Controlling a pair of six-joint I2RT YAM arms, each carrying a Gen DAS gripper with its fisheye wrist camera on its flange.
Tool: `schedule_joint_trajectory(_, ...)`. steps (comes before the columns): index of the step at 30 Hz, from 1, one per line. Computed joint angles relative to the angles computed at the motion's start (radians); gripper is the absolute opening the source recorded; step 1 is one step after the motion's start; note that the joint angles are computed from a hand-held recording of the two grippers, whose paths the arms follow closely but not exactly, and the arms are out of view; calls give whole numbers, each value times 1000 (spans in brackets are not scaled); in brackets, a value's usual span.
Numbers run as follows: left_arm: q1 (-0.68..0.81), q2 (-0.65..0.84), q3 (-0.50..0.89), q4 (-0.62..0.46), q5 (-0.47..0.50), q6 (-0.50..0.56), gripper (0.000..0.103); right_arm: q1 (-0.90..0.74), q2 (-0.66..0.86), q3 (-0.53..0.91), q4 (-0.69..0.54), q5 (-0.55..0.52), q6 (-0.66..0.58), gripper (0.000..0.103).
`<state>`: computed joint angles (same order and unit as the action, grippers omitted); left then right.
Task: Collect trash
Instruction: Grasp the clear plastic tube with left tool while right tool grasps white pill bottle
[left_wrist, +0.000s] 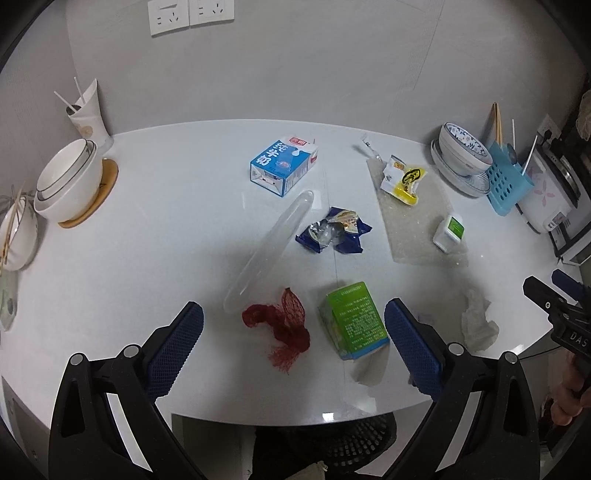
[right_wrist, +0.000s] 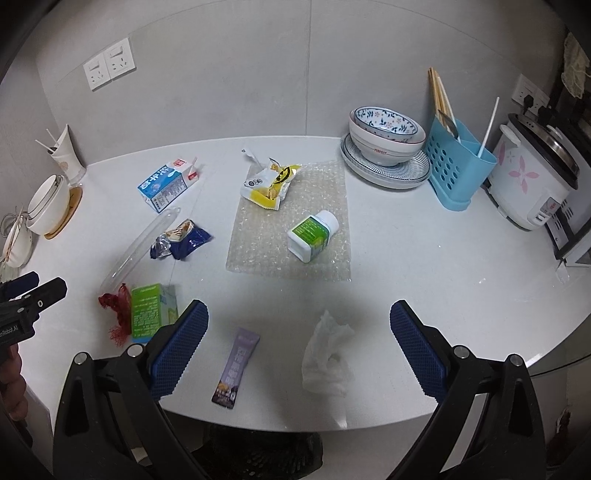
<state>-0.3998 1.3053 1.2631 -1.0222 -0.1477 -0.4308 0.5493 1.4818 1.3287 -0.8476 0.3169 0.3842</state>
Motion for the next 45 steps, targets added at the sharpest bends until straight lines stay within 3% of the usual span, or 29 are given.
schedule_joint_trajectory(9, 175, 244, 57, 109, 105, 193, 90, -74, 273, 199, 1, -38, -20, 95)
schedule_joint_trajectory(20, 258, 511, 165, 154, 177, 333, 79, -182, 598, 566, -176, -134, 113, 85)
schedule_joint_trajectory(29, 269, 622, 237, 138, 200, 379, 68, -271, 812, 829, -348, -258, 322, 72)
schedule_joint_trajectory(38, 252, 680, 289, 120, 195, 388, 52, -273, 959, 1034, -453, -242, 355, 56)
schedule_joint_trajectory(42, 244, 687, 300, 116, 184, 386, 42, -273, 1071, 1224, -544, -250, 355, 48)
schedule_joint_trajectory(45, 243, 695, 317, 104, 185, 390, 32, -265, 1074, 1213, -534, -241, 357, 43)
